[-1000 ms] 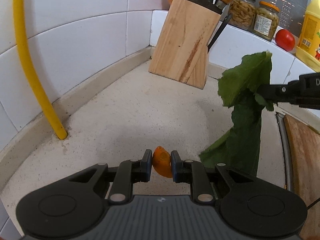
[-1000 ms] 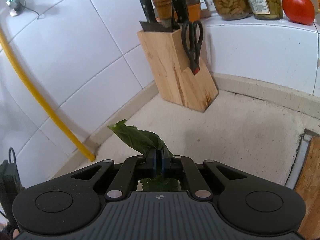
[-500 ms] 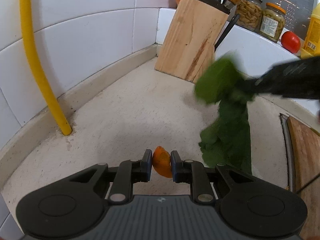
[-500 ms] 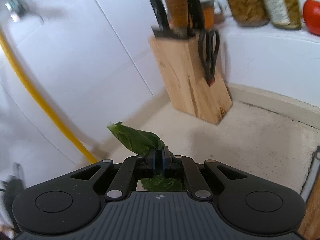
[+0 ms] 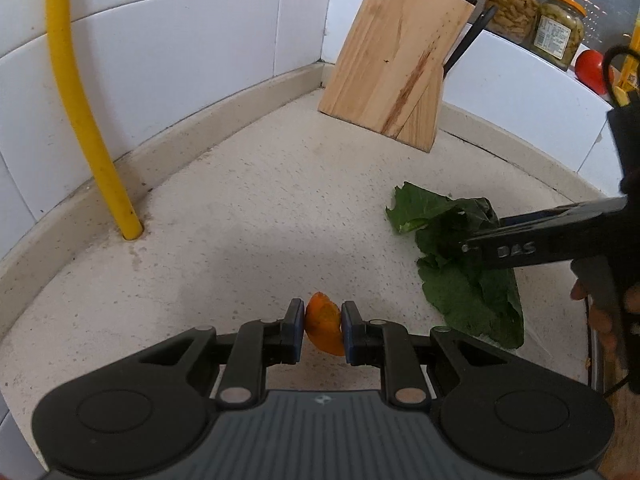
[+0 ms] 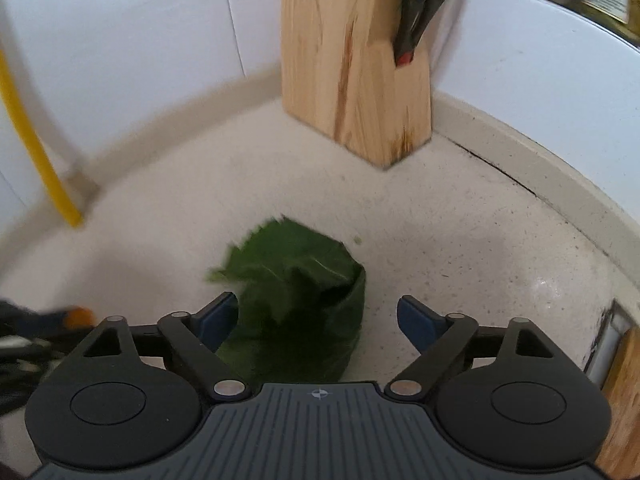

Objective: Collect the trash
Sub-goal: 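Lift the tangerine and green leaf with both grippers and carry toward the bin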

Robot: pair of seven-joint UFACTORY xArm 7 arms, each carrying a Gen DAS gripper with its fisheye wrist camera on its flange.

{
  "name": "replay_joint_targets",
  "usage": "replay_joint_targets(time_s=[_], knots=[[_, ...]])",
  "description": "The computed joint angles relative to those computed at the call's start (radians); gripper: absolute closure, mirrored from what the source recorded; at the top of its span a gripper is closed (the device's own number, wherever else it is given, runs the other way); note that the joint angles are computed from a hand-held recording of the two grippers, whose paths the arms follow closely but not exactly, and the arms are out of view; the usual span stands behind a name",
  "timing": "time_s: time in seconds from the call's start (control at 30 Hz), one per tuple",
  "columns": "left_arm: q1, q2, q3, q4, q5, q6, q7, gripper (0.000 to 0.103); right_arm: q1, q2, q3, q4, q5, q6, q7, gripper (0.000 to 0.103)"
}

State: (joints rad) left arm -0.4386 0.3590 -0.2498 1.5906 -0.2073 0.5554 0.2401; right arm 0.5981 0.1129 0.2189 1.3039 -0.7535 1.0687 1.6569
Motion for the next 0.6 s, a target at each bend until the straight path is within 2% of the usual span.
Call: replay_joint_targets(time_s=[0.03,0.1,0.17,0.2,0.23,0.3,0.6], knots=[[-0.003,0.002,0.004,0.002,0.007,0.000,-0.004,0.088,-0.001,0.017,0.000,0.011,0.009,0.006,-0.014,0.018],[-0.009,0.002,0.010,0.001,0.022,-0.002,-0.014,0.088,0.012,0.033,-0.003,0.022,-0.021,0.025,0.002,0.036],[-0.013,-0.001,0.013,-0.004,0.036,-0.007,-0.017,0.088,0.017,0.033,-0.007,0.033,-0.017,0.032,0.003,0.072],[-0.013,-0.009,0.012,-0.014,0.039,-0.015,-0.015,0.088,0.015,0.022,-0.010,0.026,-0.013,0.019,0.016,0.080],[-0.012,-0.013,0.010,-0.019,0.039,-0.021,-0.012,0.088,0.010,0.004,-0.013,0.007,-0.014,-0.010,0.030,0.092],[-0.007,-0.019,0.003,-0.021,0.030,-0.024,0.000,0.088,0.001,-0.029,-0.010,-0.022,-0.027,-0.055,0.070,0.094],[0.004,-0.063,0.000,-0.048,0.008,-0.066,0.013,0.088,-0.006,-0.072,0.034,-0.002,-0.162,-0.111,0.166,0.098]])
